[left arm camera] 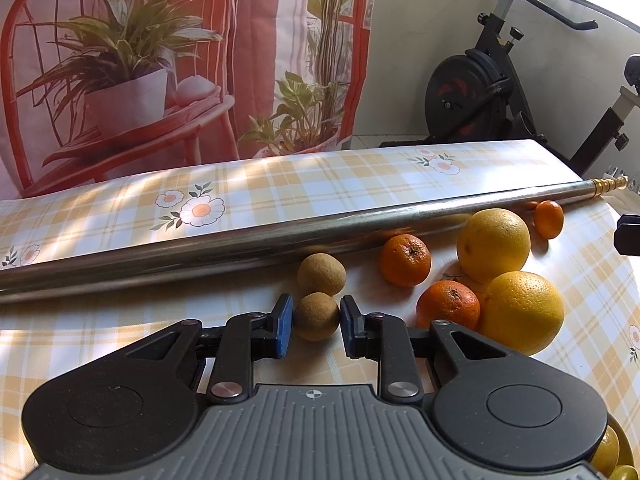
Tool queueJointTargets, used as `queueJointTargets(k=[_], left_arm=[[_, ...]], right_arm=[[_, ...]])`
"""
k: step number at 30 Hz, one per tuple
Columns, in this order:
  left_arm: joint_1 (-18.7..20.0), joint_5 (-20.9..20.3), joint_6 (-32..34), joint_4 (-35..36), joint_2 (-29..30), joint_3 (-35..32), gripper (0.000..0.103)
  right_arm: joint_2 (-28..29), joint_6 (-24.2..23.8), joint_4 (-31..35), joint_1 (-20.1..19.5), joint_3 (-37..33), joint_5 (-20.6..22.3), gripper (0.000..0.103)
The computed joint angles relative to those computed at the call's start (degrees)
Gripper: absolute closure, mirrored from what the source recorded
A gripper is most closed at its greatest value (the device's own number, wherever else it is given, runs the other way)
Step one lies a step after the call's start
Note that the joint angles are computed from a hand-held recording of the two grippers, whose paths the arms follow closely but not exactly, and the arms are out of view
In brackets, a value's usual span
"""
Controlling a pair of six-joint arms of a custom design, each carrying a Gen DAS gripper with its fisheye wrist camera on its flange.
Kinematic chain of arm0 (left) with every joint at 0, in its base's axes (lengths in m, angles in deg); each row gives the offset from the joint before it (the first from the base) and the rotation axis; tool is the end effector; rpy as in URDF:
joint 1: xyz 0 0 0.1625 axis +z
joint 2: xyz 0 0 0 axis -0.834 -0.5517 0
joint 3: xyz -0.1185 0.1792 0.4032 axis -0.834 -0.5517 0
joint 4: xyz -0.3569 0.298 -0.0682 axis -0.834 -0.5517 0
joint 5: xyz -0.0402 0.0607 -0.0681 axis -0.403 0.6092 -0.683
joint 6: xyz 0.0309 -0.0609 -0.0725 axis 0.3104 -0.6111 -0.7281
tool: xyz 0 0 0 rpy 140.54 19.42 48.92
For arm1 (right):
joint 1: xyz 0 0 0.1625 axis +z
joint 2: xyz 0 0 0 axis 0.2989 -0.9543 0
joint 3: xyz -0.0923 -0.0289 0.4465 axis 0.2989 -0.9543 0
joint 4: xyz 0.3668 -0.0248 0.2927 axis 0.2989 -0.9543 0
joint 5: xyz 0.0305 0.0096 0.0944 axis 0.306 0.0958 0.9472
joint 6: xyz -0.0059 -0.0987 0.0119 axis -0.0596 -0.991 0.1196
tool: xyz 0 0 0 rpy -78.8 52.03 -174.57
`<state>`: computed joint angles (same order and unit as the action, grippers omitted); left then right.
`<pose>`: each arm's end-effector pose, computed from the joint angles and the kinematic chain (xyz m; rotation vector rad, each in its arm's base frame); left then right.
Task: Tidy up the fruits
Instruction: 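Grasp another brown kiwi with the left gripper while the right gripper moves toward a mandarin, then carry the kiwi over the plate with the left gripper while the right gripper grasps the mandarin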
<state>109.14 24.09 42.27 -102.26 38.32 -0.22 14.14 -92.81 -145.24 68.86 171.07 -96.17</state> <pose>-0.3731 -0.7865 -0.0287 1.1208 2.4043 -0.5993 0.0447 -0.6398 0.3103 -0.0062 -2.1346 1.2798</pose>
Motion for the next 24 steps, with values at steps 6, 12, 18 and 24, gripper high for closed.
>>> queueJointTargets(k=[6, 12, 18, 24], left_arm=[[-0.02, -2.22, -1.07, -2.81, -2.95, 3.59, 0.076], [-0.4, -4.29, -1.07, -6.91, -7.37, 9.42, 0.076], [-0.81, -4.16, -1.5, -9.87, -11.04, 14.59, 0.076], [-0.91, -4.56, -2.37, -11.23, -12.84, 16.83, 0.076]], right_arm=[[0.48, -1.81, 2.65, 0.56, -1.28, -0.04, 0.06], [2.16, -6.5, 8.48, 1.89, -4.93, 0.88, 0.06], [5.62, -11.68, 19.39, 3.43, -11.07, 1.28, 0.06], [9.9, -9.99, 28.91, 3.76, -18.33, -0.25, 0.062]])
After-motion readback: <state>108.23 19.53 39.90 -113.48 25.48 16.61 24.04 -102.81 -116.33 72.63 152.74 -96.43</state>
